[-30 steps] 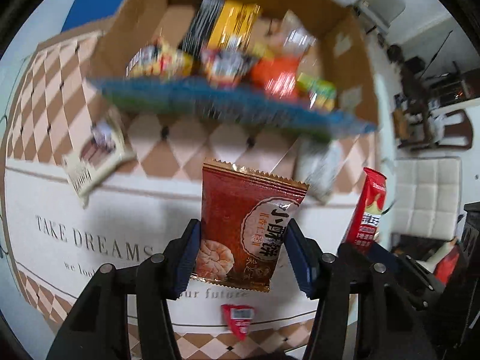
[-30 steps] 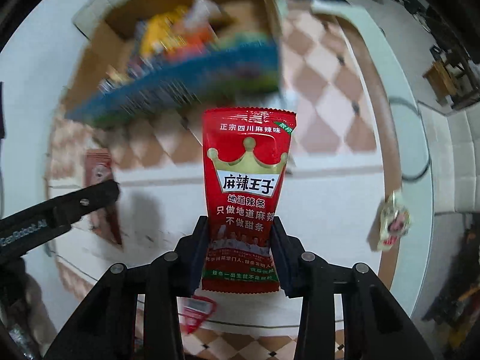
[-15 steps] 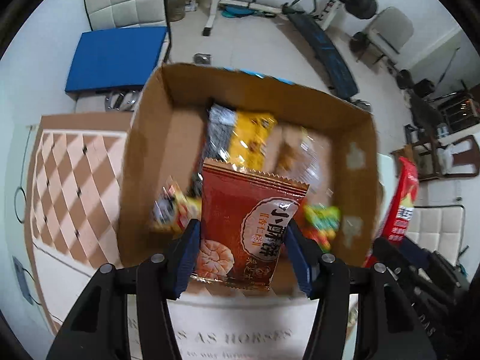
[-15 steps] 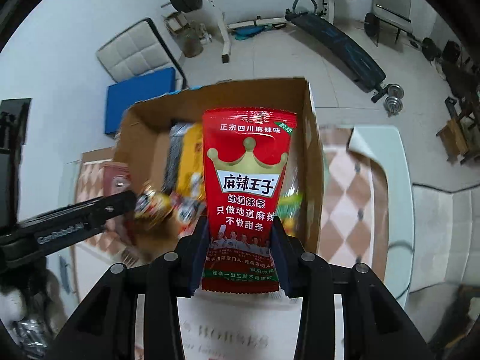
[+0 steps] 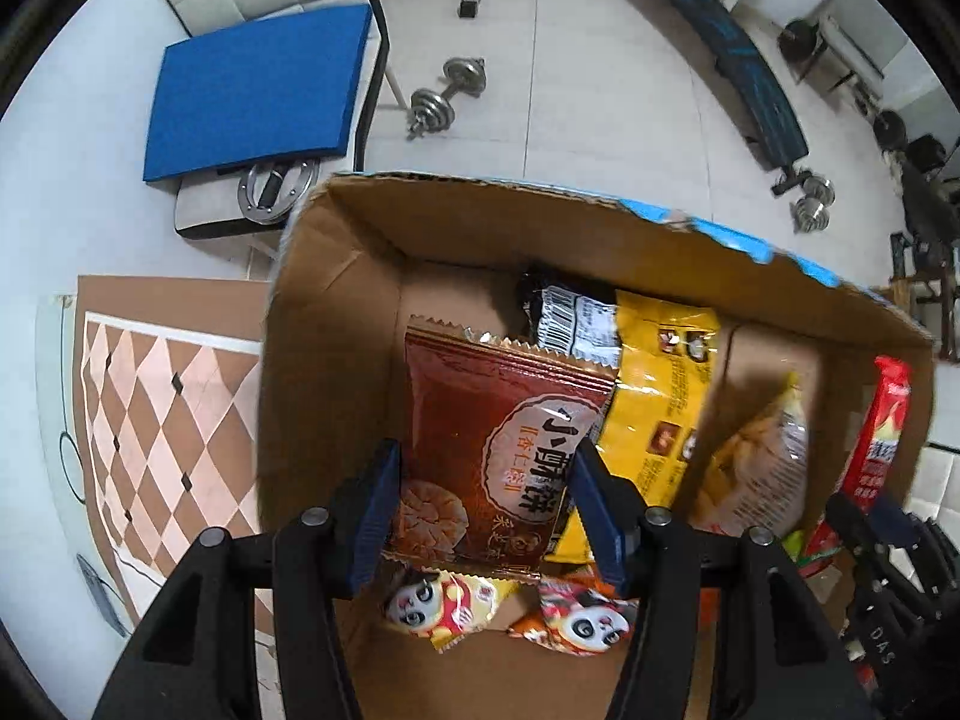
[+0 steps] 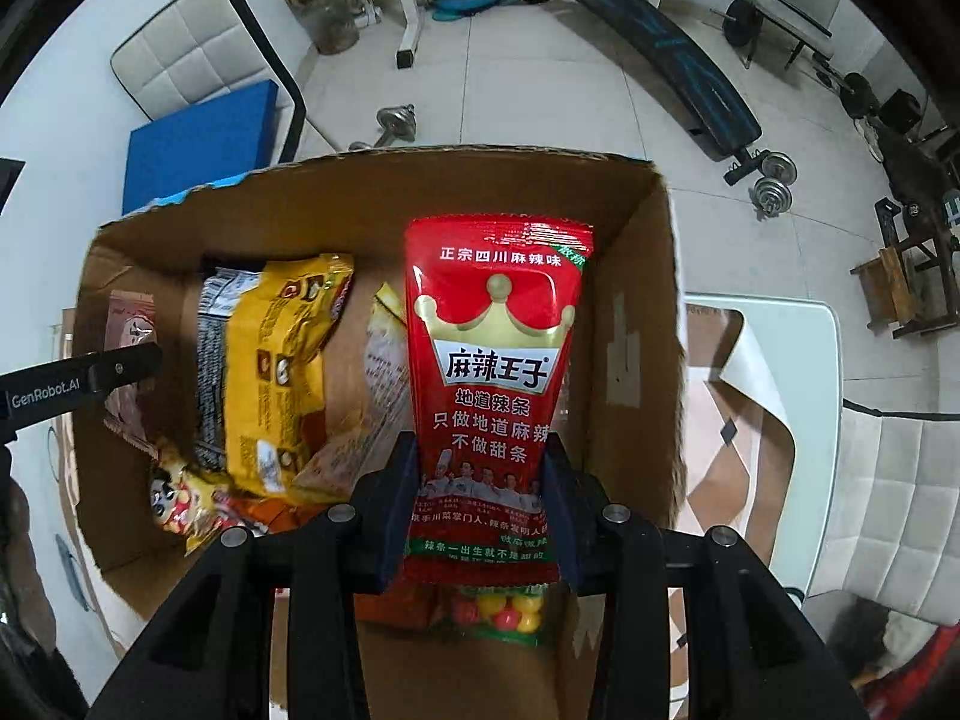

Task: Organize snacks
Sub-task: 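Lower both packs into the box and open both tools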

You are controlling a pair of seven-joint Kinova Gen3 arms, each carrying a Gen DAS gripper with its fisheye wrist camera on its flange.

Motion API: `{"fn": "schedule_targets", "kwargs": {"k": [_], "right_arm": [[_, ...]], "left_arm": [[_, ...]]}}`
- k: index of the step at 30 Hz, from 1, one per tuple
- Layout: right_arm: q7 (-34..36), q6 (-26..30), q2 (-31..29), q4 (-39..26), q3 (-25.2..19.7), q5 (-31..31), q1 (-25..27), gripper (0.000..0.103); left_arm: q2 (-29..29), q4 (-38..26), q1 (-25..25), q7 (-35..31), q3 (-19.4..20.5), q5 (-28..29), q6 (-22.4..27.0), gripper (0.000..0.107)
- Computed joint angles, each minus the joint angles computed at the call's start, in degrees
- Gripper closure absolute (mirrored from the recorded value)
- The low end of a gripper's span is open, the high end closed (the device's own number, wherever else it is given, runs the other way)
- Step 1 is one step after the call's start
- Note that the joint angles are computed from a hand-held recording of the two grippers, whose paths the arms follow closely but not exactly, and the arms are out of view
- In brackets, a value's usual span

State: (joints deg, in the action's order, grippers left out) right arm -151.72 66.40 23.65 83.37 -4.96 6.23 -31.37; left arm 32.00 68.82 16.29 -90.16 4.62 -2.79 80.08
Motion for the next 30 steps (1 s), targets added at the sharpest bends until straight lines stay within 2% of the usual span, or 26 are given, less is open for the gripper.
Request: {"fn": "schedule_targets", "kwargs": {"k": [5,7,8,9,10,11,16,26,30], "right_arm": [[1.63,1.29,1.98,-1.82,0.3,-0.06,0.82,0.06],[2.25,2.06,2.69,-2.51,0.39,-0.56,1.28,0.056],[2.8,2.42,3.13,-2.82,0.34,-1.25,1.83,0.049],[2.98,2.21,3.15,-2.73,0.38,-1.59,2.06,0.029],[3.06,2.16,3.2,-2.76,0.5,-1.54,2.03,0.019],[3.43,1.43,2.99,-2.52,0.02,-2.01,2.59,0.019],[3.03,1.67,2.93,-2.81,0.5,-2.39,2.08,0.016],[1.93,2.75,2.8,-3.82,0.01,-3.87,1.17,0.01],[-0.07,3.28,1.83,-3.41,0.11,-3.14,-0.19,0.009]], "left_arm": [[2.84,-2.99,0.6,0.33,-0.1,-0.54,2.71,0.053],[3.54,-3.61,0.64,-0.01,-0.01,-0.33,3.34,0.051],[3.43,-3.38,0.79,0.11,-0.14,-0.42,2.89,0.04],[3.37,-3.37,0.78,0.05,-0.06,-0.23,2.87,0.033],[3.37,-3.36,0.68,-0.05,0.01,0.02,2.81,0.024],[3.25,-3.23,0.8,0.01,-0.05,-0.04,2.45,0.021],[2.33,-2.49,0.46,-0.57,0.28,0.83,2.13,0.02],[-2.57,2.66,-0.26,-2.68,1.01,2.18,-2.23,0.02],[-5.04,4.88,-0.65,-3.85,1.29,2.61,-3.33,0.014]]}}
